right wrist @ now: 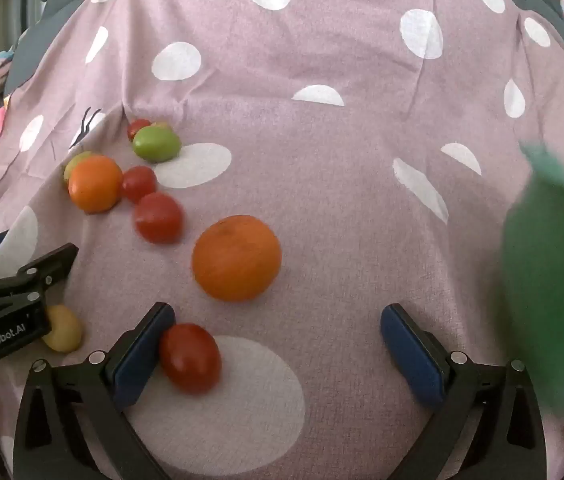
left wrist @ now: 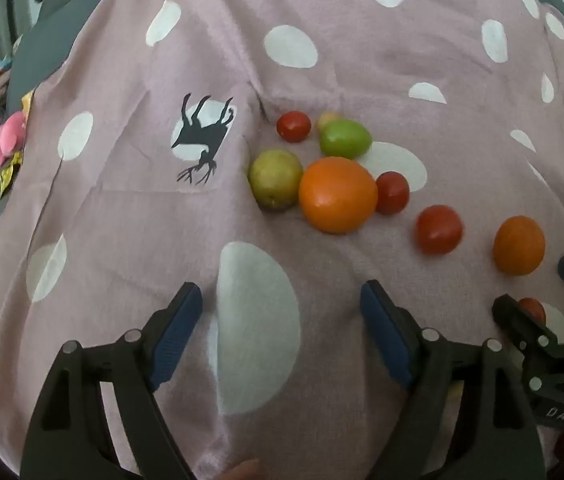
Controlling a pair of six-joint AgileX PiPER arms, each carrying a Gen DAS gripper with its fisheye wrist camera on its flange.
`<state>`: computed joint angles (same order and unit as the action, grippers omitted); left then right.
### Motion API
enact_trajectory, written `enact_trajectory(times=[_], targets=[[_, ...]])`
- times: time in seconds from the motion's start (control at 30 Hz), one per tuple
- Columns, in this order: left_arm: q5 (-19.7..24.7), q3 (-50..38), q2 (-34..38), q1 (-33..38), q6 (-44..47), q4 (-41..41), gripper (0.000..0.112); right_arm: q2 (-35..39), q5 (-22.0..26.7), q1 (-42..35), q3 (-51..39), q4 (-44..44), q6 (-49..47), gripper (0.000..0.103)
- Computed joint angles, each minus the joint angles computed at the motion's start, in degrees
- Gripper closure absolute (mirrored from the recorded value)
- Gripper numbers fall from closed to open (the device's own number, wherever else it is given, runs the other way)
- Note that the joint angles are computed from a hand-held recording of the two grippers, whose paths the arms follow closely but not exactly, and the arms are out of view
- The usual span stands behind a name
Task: Organize fruits
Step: 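Lift the green bowl with the left gripper and bring it beside the fruits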
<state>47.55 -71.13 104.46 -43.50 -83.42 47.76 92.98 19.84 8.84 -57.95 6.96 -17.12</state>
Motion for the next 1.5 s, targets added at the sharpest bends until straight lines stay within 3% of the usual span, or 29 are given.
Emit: enact_trajectory(times=[0.13,0.17,0.23,0.53,0.67,0.97,1.13,1.27,1.5], targets=[[1.88,-1.23,0.93,-1.68,-0.83,0.39,0.028,-0.23,0.27,-0.16,-0.09,0.60,-0.87,0.002],[1.79,-1.45,1.26,-2.13,-1.12,0.46,0.028,-0.27,0.48,-0.24,-0.19,0.71,-0.97,0.002],[-2.58,2.08,-1.67,0.25,-1.92,-0.80,0.028,-0.24,0.37,-0.63,-0.04,1.47,-1.99,0.002],[-0.05,0.08,-1.22,1.39,2.34,-4.57,0.028,0.22,0.46,0.03,-0.65,-0.18,0.04,0.002],[-1.57,1.77,-3.11,3.06,6.43,-8.85,0.028,-0.02,0.24,-0.05,-0.27,0.10,-0.27,0.002],[-1.89,2.38,-3.58,3.25,7.28,-9.61,0.028,0.61,1.31,0.06,-1.20,0.60,-0.45,0.002],[-1.22,1.46,-4.64,4.63,14.03,-15.88,0.031,1.78,6.79,1.50,-4.95,-5.94,9.08,0.002],[-2.49,4.68,-8.45,4.15,11.87,-15.24,0.034,-1.24,8.06,3.37,-3.58,-11.88,17.27,0.002],[-1.43,6.66,-12.95,0.32,7.97,-8.27,0.035,-8.17,7.08,2.99,-1.21,-6.67,18.06,0.002]])
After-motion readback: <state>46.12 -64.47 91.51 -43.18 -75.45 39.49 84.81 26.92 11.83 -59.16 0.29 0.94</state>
